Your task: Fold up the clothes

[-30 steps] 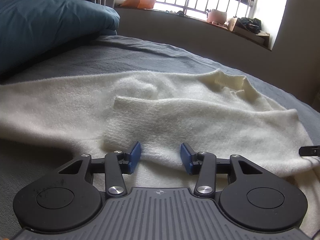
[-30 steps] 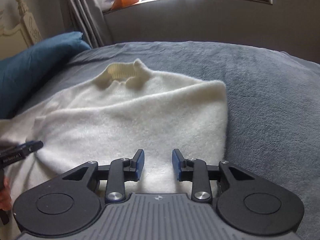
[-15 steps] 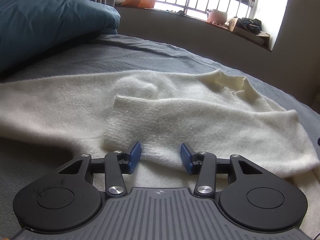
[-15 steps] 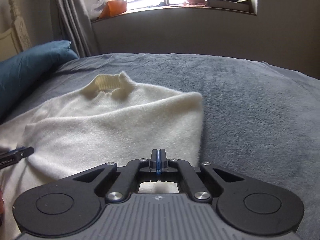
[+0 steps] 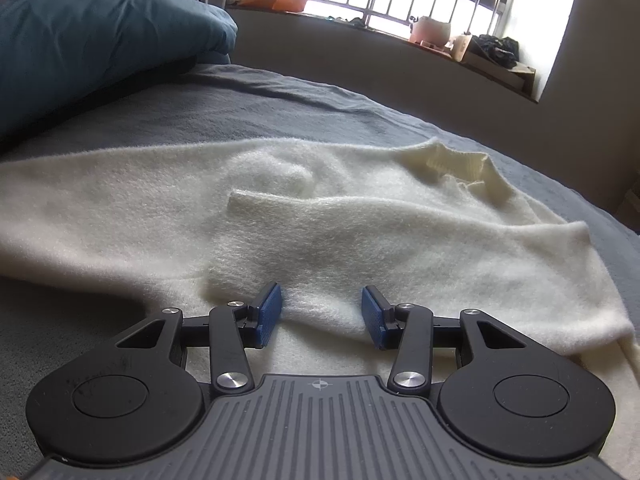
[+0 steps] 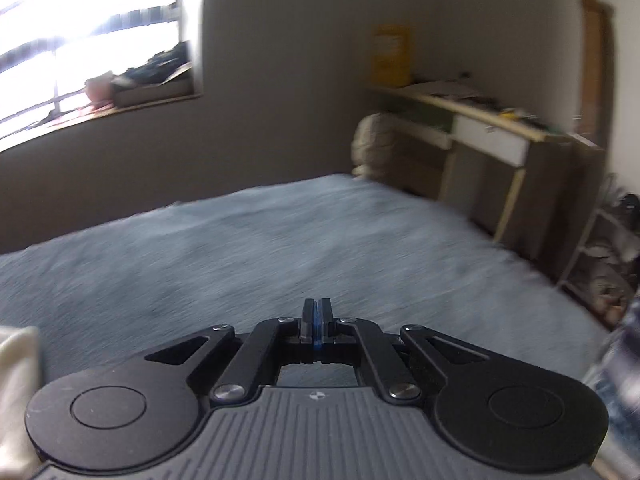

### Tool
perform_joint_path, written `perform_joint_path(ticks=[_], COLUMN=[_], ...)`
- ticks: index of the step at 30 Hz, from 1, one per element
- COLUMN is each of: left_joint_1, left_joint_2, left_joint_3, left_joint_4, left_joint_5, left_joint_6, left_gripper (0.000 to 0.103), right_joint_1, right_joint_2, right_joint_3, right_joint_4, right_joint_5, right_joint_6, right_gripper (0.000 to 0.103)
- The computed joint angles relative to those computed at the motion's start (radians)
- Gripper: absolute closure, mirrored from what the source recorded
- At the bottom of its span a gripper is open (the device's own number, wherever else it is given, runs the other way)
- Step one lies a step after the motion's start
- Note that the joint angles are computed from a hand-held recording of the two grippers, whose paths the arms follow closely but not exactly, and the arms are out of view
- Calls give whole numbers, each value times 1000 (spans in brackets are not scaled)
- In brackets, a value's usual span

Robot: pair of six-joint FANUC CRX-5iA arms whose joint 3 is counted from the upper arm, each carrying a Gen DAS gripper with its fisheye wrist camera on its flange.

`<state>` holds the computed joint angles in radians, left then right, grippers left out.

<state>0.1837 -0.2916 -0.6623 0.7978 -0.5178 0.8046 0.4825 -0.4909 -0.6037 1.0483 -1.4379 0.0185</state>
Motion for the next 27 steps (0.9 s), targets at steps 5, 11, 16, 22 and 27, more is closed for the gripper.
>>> perform_joint_path(ticks=[5,11,16,22,27], left_joint_1=[2,-8,-10,-10,-8], left_joint_2=[3,-4,-5,5,9], left_joint_3=[5,4,16,52,57], left_joint_4=[-6,-40,-82,-163,-166], left_joint_5=[-6,14,14,-9,-17], left_joint_6=[7,33,55,141,135], left_gripper=[58,58,58,58,57], right_joint_1=[-307,-246,-112,-8,-13], right_joint_2=[-17,-88,-50,273,516], right_joint_3=[65,48,54,270,418], right_joint_4=[42,-49,-301,-681,-732], right_joint_5=[-58,-14,364,702,699], right_joint_6=[-108,-238,-3,599,629], right_gripper=[72,49,52,78,87])
